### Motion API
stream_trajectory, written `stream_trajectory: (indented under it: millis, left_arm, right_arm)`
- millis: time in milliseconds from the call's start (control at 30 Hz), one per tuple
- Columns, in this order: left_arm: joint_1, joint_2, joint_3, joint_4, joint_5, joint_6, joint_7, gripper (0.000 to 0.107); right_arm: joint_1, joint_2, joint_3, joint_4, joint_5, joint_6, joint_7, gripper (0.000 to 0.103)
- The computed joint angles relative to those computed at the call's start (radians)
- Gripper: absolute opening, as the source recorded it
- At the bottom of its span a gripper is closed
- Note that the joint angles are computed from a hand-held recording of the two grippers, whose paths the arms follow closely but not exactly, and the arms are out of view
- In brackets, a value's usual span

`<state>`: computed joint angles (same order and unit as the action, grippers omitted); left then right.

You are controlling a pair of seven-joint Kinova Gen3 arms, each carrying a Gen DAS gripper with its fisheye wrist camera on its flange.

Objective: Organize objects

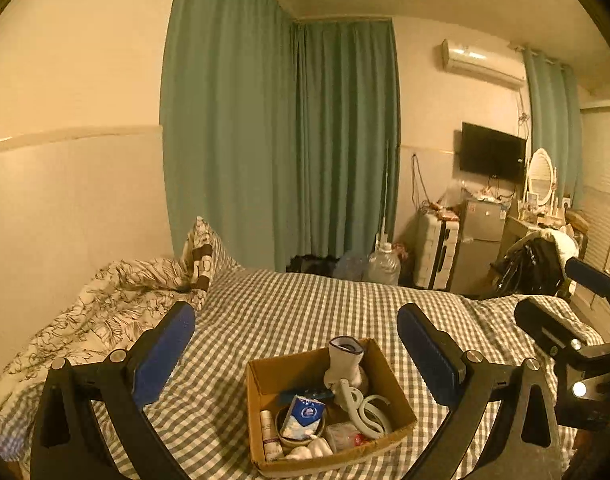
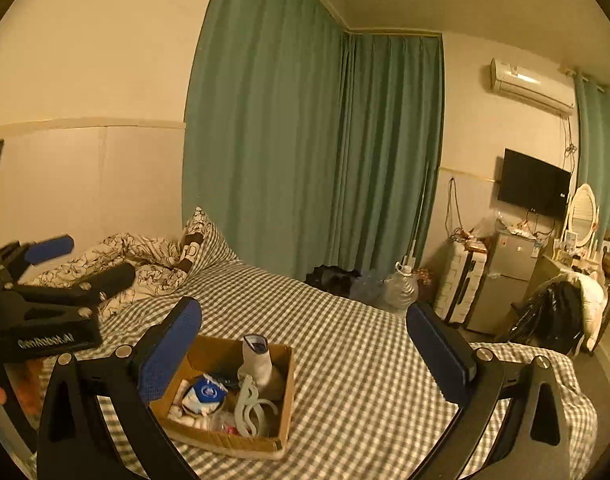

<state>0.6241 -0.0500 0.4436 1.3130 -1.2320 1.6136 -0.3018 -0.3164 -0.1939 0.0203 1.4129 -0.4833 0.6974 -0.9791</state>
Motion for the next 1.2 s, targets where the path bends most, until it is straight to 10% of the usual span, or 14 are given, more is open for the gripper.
stream_trajectory:
  millis: [567, 1200]
  left_arm:
    - [0.135, 0.021, 0.108, 0.233, 0.027, 0.195, 0.336, 0.103]
    - [0.145, -0.004, 0.05, 0.313, 0.15, 0.135, 0.421, 0.103]
  right_arm:
    - [-0.095, -0.149, 0.126, 0.351, -0.034, -0.125, 0.142, 0.103]
    - [-0.092, -0.133, 0.105, 0.384, -0.011, -0.141, 0.075, 0.103]
